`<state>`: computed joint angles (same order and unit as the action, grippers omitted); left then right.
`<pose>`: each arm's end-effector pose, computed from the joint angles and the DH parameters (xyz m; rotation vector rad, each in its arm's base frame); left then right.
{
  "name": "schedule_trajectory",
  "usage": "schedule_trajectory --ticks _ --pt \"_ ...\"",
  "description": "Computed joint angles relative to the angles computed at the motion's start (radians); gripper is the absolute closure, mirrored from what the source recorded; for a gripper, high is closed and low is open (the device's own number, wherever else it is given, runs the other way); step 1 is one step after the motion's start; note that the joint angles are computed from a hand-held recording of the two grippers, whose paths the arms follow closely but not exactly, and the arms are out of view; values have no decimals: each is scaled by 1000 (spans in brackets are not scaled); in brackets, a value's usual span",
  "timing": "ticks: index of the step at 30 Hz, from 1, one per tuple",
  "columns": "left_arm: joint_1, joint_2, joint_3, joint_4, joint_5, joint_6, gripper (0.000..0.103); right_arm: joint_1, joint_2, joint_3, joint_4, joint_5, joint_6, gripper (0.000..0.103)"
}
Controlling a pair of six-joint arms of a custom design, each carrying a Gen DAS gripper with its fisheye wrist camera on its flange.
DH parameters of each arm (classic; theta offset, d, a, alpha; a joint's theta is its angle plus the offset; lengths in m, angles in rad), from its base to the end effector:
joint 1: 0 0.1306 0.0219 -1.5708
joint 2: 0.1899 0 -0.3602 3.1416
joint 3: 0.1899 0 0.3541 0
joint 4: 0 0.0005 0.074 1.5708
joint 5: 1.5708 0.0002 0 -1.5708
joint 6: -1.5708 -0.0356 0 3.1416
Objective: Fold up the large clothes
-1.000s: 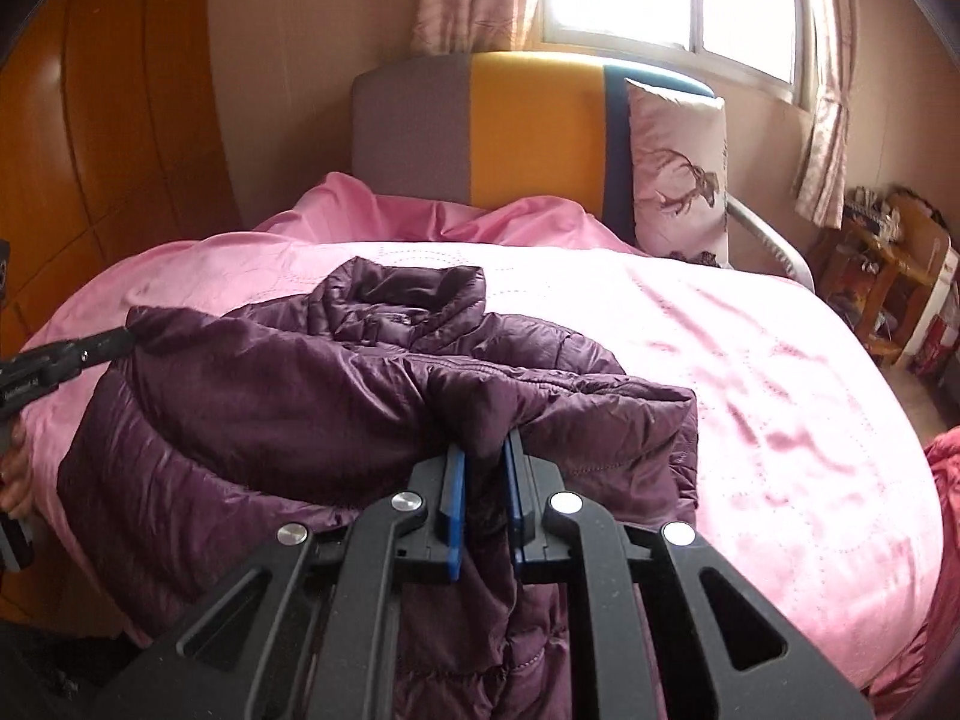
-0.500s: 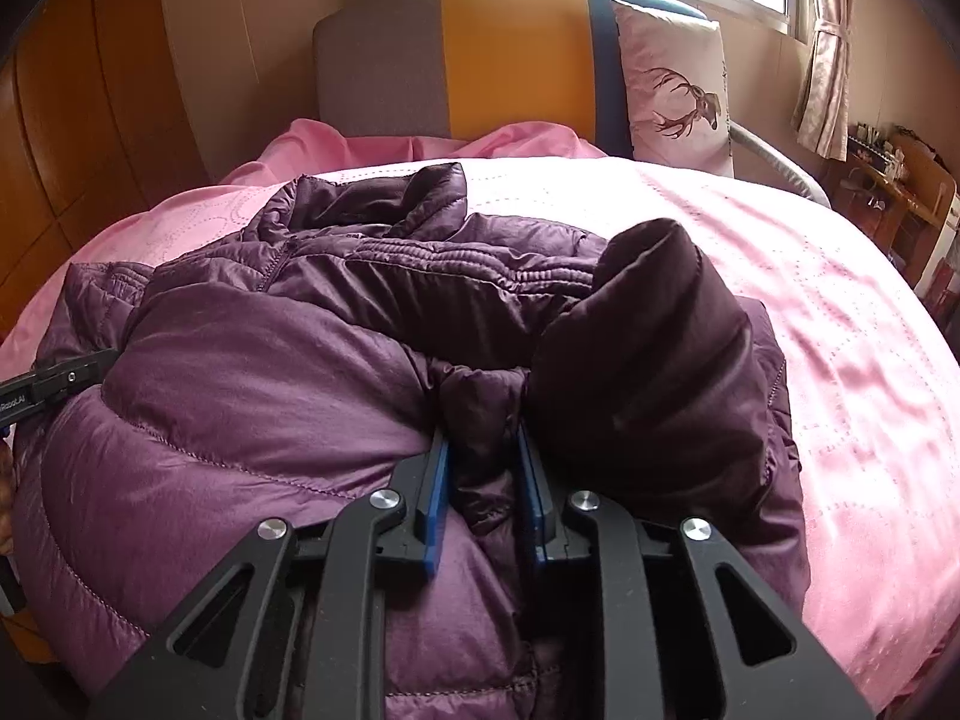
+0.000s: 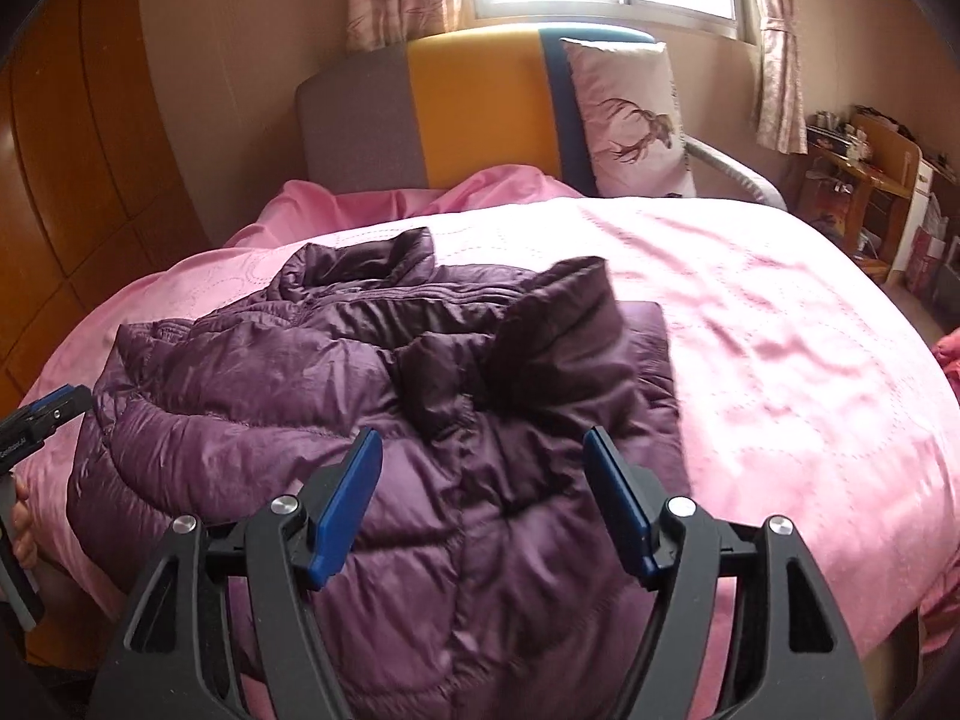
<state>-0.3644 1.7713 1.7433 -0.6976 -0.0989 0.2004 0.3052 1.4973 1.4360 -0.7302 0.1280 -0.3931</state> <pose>0.5567 -0.2091 0.3810 0.1373 2.2945 -0.1788 0.4725 0.1436 0.3888 0.1658 2.3562 0.1895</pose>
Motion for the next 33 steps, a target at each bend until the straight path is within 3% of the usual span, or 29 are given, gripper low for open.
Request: schedule_trajectory --ticks 10,15,26,28,33 --pt "30 -30 -57 7 -14 -1 34 -22 -18 -11 -52 25 -48 25" --pt "50 -15 -55 -6 15 -2 34 -34 3 13 -70 29 -38 22" --pt "122 60 25 -34 245 84 32 -80 67 81 -85 21 -4 22" --pt "124 87 64 -56 268 79 32 -88 86 96 -86 9 14 25" --pt "125 159 160 -113 309 71 32 -100 146 148 -100 -38 71 45"
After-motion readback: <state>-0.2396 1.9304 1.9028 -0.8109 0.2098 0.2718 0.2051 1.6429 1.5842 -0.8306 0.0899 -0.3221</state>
